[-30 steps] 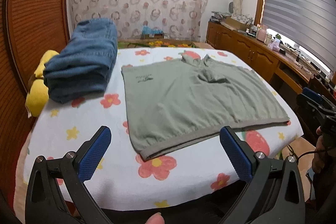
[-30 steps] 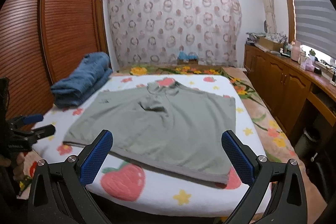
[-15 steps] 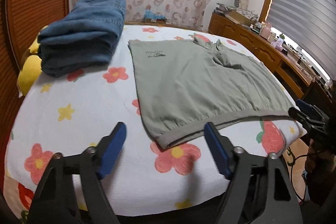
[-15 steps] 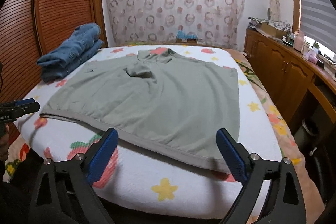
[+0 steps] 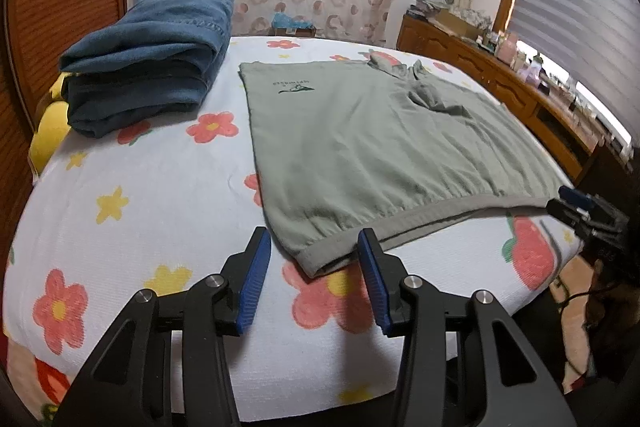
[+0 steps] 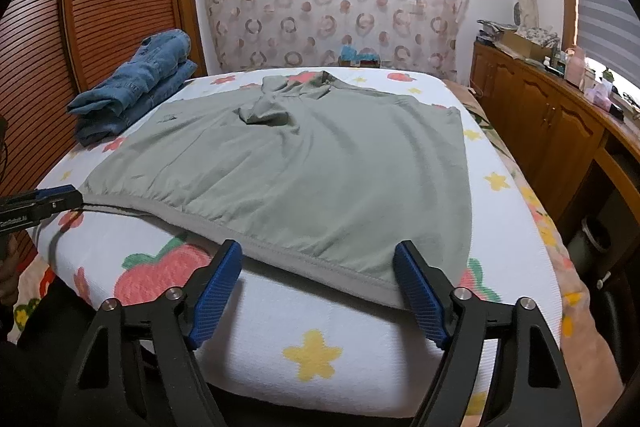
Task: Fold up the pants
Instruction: 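Lower both grippers to the shirt hem and close on it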
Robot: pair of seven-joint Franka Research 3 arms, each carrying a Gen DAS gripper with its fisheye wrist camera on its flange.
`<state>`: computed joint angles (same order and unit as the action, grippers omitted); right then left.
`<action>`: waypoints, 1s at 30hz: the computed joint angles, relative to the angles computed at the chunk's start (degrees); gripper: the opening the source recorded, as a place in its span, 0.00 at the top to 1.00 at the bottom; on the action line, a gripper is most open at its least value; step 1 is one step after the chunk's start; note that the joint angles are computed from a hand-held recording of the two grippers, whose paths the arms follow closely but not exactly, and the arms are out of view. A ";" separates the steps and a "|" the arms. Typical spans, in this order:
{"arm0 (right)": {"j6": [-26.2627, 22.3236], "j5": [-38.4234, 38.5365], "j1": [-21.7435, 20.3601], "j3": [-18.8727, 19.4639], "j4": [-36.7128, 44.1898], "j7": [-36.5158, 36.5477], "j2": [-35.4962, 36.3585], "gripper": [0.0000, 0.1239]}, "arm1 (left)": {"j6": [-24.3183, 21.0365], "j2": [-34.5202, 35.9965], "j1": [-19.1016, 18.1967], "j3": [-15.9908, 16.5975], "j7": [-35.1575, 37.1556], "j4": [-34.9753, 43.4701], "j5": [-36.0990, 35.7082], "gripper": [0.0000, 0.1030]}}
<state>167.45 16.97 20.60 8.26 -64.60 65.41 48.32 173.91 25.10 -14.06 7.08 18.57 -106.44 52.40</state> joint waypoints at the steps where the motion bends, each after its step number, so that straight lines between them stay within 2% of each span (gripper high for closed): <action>1: 0.07 -0.05 -0.11 0.14 -0.49 -0.37 -0.32 0.40 | 0.00 0.22 0.15 -0.31 0.96 0.28 0.07 0.66; 3: 0.19 -0.10 -0.40 0.45 0.01 -1.24 0.08 0.47 | 0.25 0.62 0.94 -1.32 2.68 0.73 -1.08 0.74; 5: 0.65 0.24 -0.80 0.90 -0.23 -1.90 0.02 0.49 | 1.41 0.74 1.66 -2.03 4.36 0.64 -2.51 0.85; 6: 0.23 0.36 -0.90 1.02 1.07 -1.96 0.82 0.50 | 2.68 0.68 1.88 -2.06 4.86 0.35 -3.17 0.86; 9: -0.61 0.33 -0.47 0.51 2.65 -1.64 1.62 0.56 | 4.90 0.42 -0.13 0.47 4.71 0.29 -3.00 0.91; 10: -1.28 0.10 -0.17 0.16 4.32 -1.33 2.53 0.57 | 5.59 0.36 0.16 0.17 5.72 0.33 -3.69 0.92; 12: -1.90 0.06 -0.21 0.23 5.90 -1.44 3.39 0.64 | 5.75 0.23 -1.03 1.30 6.74 0.87 -4.08 0.93; 15: -2.29 0.02 -0.14 0.26 7.44 -1.61 4.23 0.69 | 6.42 0.97 2.37 -3.16 12.86 2.64 -8.29 0.93; 18: -2.72 0.38 -0.39 0.62 8.45 -1.59 4.77 0.70 | 5.88 2.07 3.46 -5.74 18.53 5.66 -11.16 0.93; 21: -2.14 0.78 -0.56 0.77 8.49 -1.69 4.89 0.70 | 4.25 4.04 6.31 -10.78 25.66 9.68 -15.23 0.93; 23: -1.50 1.16 -0.85 0.99 7.49 -1.90 4.38 0.70 | 3.19 4.98 6.15 -11.74 28.72 11.85 -16.85 0.94; 25: -0.92 1.27 -0.79 0.76 6.67 -1.69 3.93 0.70 | 1.84 6.51 7.57 -15.10 33.73 14.71 -19.38 0.94; 30: 0.45 2.04 -1.53 1.38 4.74 -2.02 2.78 0.70 | -1.23 10.50 8.34 -19.97 43.40 22.13 -24.42 0.94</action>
